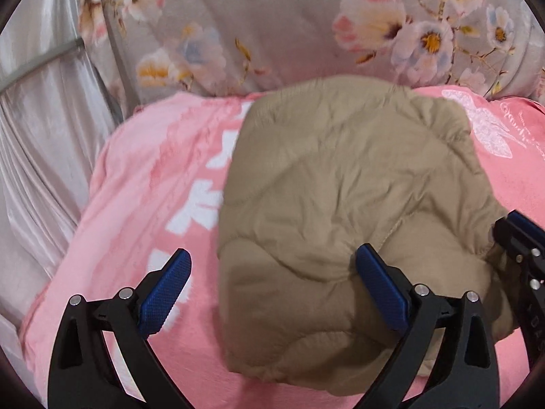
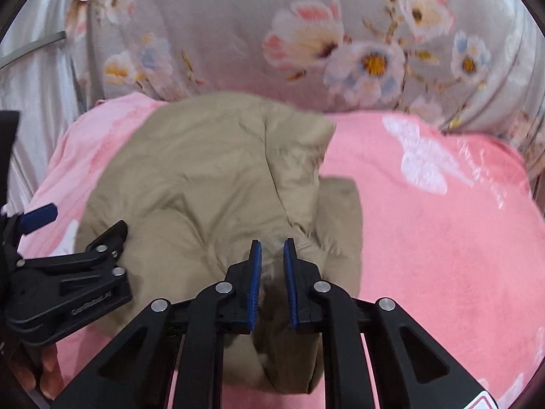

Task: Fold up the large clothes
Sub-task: 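Lower the folded puffer bundle onto the blanket and open both tools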

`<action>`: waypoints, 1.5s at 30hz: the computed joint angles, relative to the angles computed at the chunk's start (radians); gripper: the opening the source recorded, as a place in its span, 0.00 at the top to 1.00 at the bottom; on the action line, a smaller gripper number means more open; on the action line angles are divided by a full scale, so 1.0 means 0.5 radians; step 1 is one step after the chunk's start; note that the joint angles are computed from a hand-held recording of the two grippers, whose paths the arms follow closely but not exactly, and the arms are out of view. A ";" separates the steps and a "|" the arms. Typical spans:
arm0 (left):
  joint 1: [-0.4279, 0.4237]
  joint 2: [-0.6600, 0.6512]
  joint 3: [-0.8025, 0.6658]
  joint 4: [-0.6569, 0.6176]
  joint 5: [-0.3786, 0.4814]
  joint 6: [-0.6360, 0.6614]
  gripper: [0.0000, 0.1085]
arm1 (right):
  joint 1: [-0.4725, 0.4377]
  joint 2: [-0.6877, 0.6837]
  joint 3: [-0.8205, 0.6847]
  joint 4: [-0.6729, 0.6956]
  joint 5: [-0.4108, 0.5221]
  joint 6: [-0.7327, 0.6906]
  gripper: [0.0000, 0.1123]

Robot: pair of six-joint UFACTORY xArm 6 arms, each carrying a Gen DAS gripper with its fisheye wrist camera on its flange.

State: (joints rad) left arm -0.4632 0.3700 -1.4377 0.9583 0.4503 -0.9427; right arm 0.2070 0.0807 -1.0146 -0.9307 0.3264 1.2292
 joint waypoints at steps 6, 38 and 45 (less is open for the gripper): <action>0.030 0.046 0.029 -0.122 -0.121 -0.013 0.11 | -0.072 0.168 -0.024 0.127 -0.168 0.000 0.90; 0.046 0.193 -0.010 0.814 -0.217 -1.011 0.09 | -0.100 0.341 -0.118 -0.526 -0.213 0.618 0.89; 0.047 0.193 -0.010 0.874 -0.227 -1.092 0.09 | -0.089 0.345 -0.131 -0.575 -0.185 0.668 0.89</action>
State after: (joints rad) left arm -0.4396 0.4665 -1.4426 1.3954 0.3370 -1.4886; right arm 0.1625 0.2533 -1.0801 -1.2184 0.2337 1.5633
